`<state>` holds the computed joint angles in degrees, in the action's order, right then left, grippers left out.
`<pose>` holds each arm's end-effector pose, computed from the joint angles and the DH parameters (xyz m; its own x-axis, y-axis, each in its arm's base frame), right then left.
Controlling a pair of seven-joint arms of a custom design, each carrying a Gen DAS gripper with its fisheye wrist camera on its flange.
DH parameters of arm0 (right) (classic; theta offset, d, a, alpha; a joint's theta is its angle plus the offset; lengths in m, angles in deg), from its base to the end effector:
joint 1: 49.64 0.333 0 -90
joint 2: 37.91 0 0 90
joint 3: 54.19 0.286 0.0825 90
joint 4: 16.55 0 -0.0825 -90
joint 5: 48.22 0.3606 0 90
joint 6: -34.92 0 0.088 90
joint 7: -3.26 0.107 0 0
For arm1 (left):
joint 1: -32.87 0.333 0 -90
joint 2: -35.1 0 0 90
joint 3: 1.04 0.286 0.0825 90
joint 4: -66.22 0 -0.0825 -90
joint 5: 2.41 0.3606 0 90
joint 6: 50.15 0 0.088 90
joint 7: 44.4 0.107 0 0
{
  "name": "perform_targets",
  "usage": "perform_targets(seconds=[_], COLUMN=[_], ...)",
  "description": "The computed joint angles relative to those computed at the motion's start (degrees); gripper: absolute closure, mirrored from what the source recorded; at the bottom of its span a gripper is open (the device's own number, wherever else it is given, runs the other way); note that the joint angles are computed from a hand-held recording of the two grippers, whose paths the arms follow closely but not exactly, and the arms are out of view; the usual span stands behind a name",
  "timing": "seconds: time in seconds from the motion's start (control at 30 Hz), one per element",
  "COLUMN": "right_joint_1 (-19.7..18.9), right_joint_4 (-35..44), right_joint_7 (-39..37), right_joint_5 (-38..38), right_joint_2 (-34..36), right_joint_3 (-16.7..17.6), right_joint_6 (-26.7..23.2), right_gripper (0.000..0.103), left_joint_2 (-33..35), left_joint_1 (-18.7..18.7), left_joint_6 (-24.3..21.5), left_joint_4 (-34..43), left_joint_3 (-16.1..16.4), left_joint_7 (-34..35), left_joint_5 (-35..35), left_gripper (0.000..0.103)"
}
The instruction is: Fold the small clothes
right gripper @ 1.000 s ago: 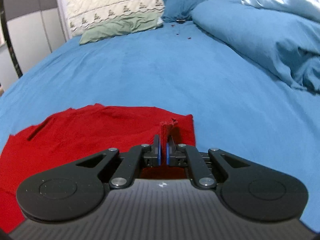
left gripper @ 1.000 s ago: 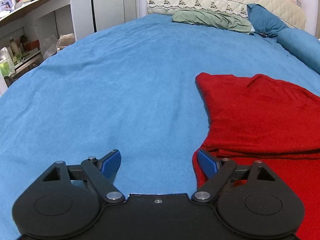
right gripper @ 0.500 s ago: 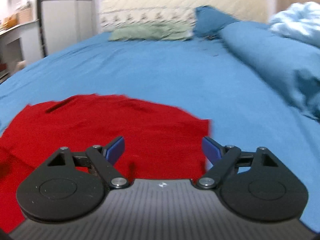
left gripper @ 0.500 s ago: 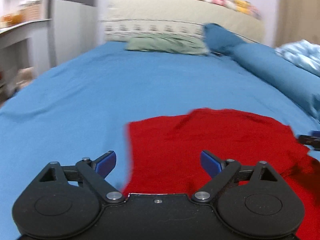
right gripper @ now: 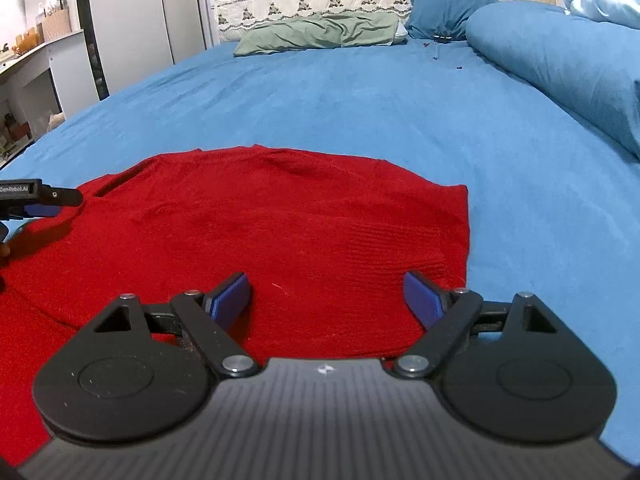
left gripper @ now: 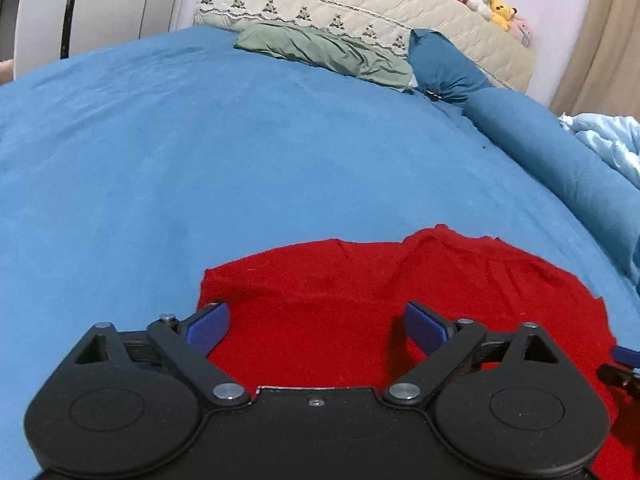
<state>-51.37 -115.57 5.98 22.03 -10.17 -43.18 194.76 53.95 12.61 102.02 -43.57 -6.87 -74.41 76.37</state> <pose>0.6580 0.0493 0.3333 0.5597 -0.8262 -0.0646 -0.5415 -0.3056 -0.7831 0.5402 -0.2911 0.3376 0.3630 -0.8920 0.2696 -0.5363 -0.4366 -0.7223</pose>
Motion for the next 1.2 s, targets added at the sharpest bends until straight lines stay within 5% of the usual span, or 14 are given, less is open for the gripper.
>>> perform_targets(seconds=[0.17, 0.4, 0.57, 0.73, 0.93, 1.2], right_joint_1=[-0.5, -1.6, -1.2, -2.5, -5.0, -8.7], right_joint_4=[-2.9, -15.1, -25.3, -32.4, -41.1, -56.1], right_joint_7=[-1.1, -1.4, 2.9, 9.6, 11.7, 8.4], right_joint_5=[2.0, 6.2, -1.6, -11.9, -22.1, -28.0], right_joint_2=[-3.5, -20.8, -36.6, -48.2, -56.7, -64.9], right_joint_3=[0.0, -5.5, -11.7, -18.1, -25.4, -27.9], right_joint_6=[0.0, -8.8, -13.9, -22.3, -29.2, -23.4], right_gripper=[0.002, 0.002, 0.002, 0.002, 0.002, 0.006], left_joint_2=[-3.9, -17.7, -21.3, -22.2, -21.7, -16.5], left_joint_1=[-0.7, -5.6, -9.7, -14.7, -20.6, -26.1], left_joint_6=[-4.5, -22.8, -38.2, -48.2, -49.9, -47.0], left_joint_4=[-1.8, -6.7, -3.5, -0.7, -3.7, -6.0], left_joint_3=[-2.1, -10.1, -16.6, -21.2, -24.5, -24.5], left_joint_7=[7.5, 11.7, 17.4, 15.4, 4.7, -7.6], left_joint_5=[-7.4, -13.0, -19.3, -25.3, -30.1, -33.0], left_gripper=[0.007, 0.006, 0.006, 0.006, 0.006, 0.017])
